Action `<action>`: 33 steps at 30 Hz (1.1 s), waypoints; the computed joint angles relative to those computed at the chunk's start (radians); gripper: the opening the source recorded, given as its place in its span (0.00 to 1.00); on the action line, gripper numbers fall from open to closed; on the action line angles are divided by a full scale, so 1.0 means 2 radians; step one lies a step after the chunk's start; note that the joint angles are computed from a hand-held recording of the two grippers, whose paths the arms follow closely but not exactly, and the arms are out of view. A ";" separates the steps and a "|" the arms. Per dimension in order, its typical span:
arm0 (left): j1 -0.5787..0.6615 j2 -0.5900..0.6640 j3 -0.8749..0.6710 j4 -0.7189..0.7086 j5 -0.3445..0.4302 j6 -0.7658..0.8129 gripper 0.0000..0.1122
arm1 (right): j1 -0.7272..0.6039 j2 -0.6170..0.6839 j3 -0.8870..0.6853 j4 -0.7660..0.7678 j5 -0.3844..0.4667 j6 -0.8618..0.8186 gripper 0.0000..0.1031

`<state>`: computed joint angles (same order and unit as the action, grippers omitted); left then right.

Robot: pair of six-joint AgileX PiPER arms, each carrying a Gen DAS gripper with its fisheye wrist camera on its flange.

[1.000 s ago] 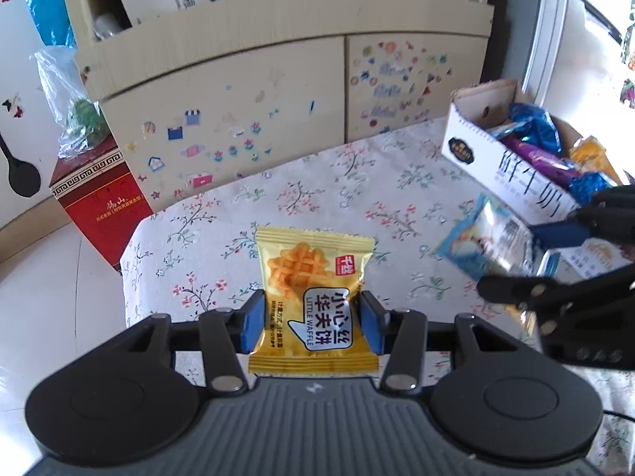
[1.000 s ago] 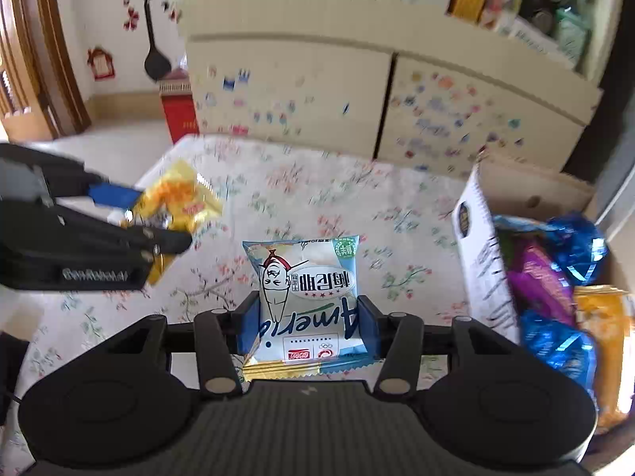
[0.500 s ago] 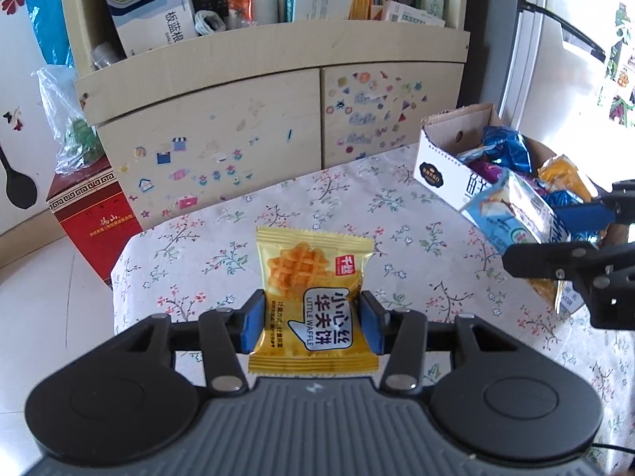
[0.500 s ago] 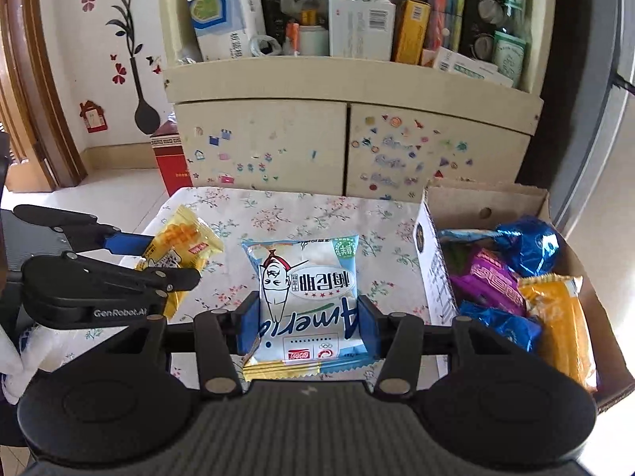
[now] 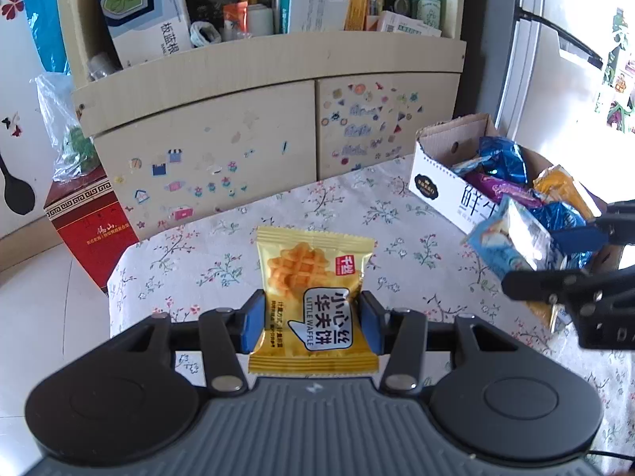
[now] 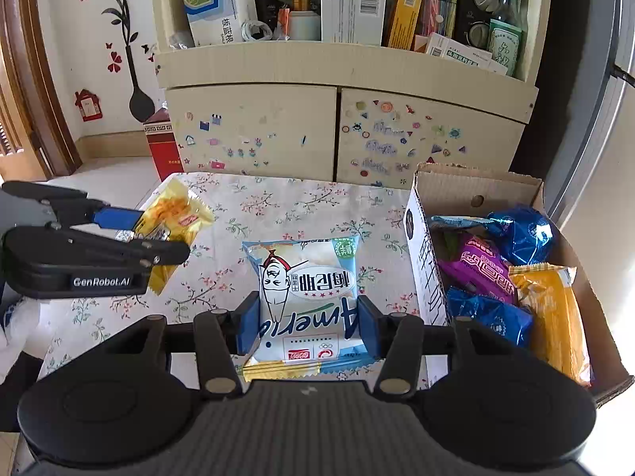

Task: Organize snacks
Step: 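Carry the yellow waffle and light-blue packets into the box and release both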

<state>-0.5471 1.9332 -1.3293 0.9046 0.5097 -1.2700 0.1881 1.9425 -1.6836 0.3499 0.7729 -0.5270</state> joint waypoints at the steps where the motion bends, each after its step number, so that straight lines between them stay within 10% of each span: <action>1: -0.002 0.002 -0.003 0.002 0.001 -0.003 0.43 | -0.001 0.000 0.000 -0.001 0.001 -0.001 0.55; 33: -0.044 0.132 -0.241 -0.061 -0.006 0.071 0.44 | -0.158 -0.008 -0.051 0.013 -0.019 0.196 0.55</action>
<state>-0.6342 2.1975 -1.8108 0.7830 0.4972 -1.1284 -0.1275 1.9272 -1.7857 0.3763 0.7355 -0.1345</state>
